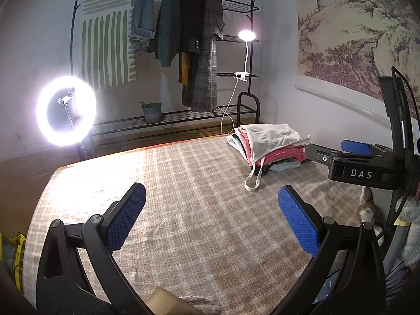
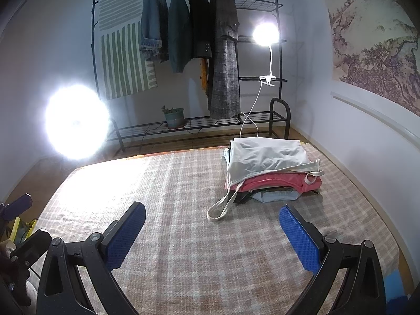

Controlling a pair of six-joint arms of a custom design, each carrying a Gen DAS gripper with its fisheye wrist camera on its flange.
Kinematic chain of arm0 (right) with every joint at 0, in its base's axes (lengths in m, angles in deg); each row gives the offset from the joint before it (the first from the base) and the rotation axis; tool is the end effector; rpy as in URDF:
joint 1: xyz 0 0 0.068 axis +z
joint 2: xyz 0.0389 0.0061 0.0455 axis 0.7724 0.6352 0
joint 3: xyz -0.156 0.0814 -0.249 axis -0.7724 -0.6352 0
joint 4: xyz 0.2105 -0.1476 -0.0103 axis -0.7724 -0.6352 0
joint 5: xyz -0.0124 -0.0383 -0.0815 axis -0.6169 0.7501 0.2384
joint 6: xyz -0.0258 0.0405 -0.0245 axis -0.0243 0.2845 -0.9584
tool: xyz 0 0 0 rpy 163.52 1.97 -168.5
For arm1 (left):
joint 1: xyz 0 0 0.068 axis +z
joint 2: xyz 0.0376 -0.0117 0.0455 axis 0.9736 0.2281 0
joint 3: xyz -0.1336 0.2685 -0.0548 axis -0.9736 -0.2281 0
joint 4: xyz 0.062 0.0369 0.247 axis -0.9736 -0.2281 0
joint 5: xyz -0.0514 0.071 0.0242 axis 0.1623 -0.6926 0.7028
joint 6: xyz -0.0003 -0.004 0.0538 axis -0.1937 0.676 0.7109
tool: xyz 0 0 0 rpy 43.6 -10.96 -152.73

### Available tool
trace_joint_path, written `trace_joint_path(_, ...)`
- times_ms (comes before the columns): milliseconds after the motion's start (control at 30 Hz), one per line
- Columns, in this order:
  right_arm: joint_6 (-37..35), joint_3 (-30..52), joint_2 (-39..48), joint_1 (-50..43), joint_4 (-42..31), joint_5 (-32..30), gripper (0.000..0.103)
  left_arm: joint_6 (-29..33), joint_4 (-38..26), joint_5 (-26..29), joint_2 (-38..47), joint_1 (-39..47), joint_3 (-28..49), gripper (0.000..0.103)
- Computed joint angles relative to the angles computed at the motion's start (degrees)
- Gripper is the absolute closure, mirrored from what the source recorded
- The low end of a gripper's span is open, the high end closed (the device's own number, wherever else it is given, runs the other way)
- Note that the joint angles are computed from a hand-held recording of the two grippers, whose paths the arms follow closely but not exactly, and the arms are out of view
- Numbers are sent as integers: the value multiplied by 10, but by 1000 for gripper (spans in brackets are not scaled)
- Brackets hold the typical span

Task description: Fold small clothes

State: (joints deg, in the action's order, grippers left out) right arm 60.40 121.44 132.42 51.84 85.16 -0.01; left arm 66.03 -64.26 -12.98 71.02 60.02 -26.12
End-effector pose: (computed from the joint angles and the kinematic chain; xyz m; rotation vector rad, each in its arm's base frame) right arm 0.2813 0.0121 0.2899 -0.1778 2.0759 0.1507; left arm 0.2110 -0.0565 0.3135 0.0655 2.0277 -0.0584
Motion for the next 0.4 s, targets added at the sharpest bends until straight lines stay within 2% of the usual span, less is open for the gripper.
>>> trace_joint_path(267, 0, -1, 0, 0, 1, 0, 0, -18, 2, -46, -2, -48, -6, 1)
trace_joint_path(400, 0, -1, -1, 1, 0, 1, 1, -12, 4, -31, -2, -32, -7, 1)
